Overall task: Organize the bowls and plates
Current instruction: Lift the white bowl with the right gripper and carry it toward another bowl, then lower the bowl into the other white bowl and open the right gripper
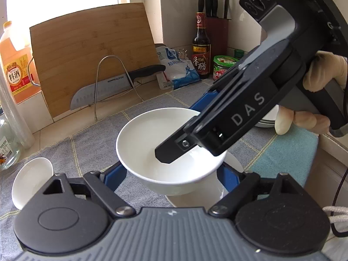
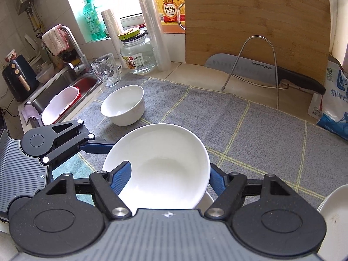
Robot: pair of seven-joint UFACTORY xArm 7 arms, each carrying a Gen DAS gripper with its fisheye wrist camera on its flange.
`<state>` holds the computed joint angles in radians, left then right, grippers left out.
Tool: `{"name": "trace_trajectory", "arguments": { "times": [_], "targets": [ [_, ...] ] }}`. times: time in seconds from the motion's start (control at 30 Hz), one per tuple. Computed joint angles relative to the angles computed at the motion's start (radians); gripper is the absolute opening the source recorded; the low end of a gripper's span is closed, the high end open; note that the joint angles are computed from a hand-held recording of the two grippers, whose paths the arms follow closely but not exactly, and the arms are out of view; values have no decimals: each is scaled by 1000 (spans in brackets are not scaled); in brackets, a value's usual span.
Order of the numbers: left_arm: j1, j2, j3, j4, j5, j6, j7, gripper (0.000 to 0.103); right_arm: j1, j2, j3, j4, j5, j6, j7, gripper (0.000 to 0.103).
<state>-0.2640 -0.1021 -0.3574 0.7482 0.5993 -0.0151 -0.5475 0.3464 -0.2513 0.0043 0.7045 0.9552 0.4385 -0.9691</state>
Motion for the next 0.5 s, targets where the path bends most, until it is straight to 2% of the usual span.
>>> {"name": "trace_trajectory", "arguments": {
  "times": [0.27, 0.4, 0.5],
  "targets": [
    [-140, 22, 80, -10, -226, -1, 219, 89, -5, -65, -14, -76, -35, -11, 53, 80],
    [-230, 25, 134, -21, -424, 8, 385, 89, 0, -80, -27, -98, -56, -6, 78, 80],
    [-248, 30, 137, -24, -500, 13, 448, 89, 4, -86, -34, -109, -67, -3, 90, 80]
  ]
}}
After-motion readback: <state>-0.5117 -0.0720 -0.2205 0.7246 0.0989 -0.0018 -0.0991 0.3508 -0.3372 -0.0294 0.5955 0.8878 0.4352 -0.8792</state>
